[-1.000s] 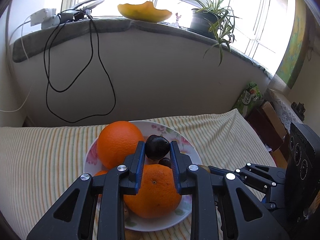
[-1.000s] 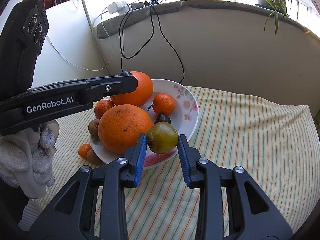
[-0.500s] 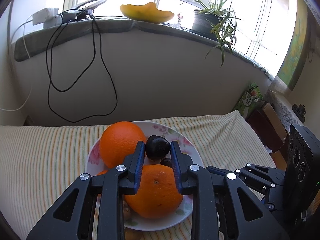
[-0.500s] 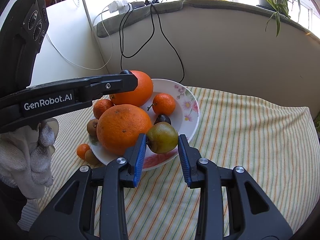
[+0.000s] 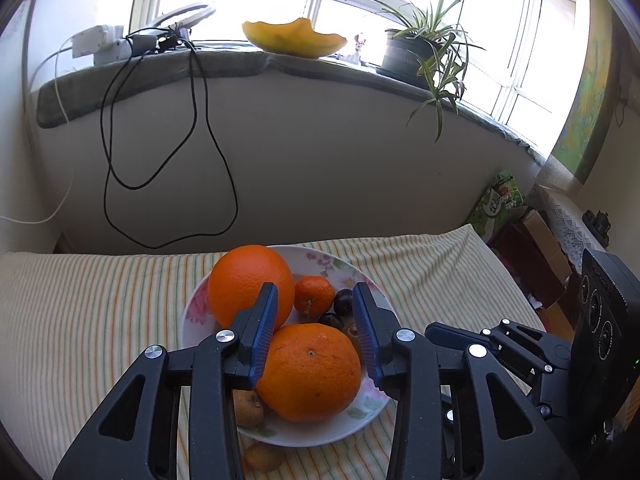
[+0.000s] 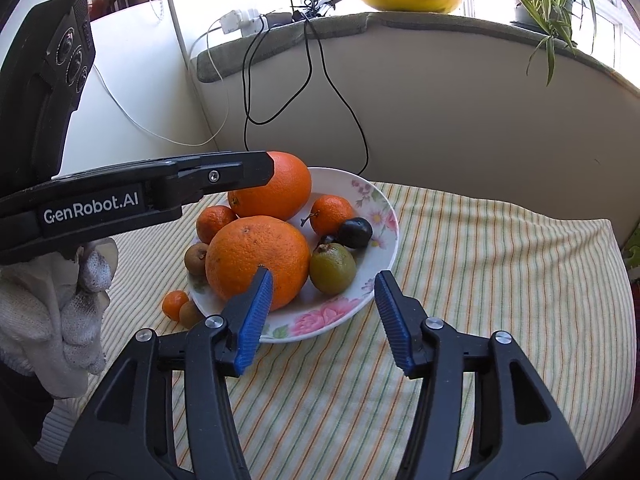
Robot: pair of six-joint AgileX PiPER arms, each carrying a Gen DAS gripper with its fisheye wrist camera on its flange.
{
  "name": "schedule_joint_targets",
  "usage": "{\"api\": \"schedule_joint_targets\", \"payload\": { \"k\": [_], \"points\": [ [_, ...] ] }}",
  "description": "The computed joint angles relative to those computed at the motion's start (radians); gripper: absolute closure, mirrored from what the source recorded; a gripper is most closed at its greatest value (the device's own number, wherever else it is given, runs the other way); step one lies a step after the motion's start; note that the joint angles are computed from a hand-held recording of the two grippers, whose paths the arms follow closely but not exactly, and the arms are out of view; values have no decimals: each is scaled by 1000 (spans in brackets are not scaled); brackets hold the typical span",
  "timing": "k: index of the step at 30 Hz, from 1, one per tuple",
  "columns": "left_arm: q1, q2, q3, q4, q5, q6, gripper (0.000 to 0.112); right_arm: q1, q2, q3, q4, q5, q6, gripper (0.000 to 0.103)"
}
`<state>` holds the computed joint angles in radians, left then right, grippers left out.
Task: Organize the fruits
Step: 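Open the left gripper to drop the avocado while the right releases the green fruit, then withdraw both open grippers from the plate toward the loose tangerine and kiwi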
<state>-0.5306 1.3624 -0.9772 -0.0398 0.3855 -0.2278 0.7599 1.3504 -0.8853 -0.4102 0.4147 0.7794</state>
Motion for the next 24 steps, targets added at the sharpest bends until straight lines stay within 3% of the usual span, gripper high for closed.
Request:
{"api": "schedule_joint_targets", "payload": {
  "k": [3,5,11,24],
  "points": [
    [-6,-23,11,23,6,-26,71,24,-16,7,-53,21,65,38],
    [-18,-43,20,79,9,-86,58,38,-30,13,-80,32,98,36],
    [-37,-106,50,161,28,-175,44,98,-69,15,-168,90,203,25],
    [-51,-273,157,308,90,-331,40,253,-93,-6,-256,217,324,23]
  ]
}}
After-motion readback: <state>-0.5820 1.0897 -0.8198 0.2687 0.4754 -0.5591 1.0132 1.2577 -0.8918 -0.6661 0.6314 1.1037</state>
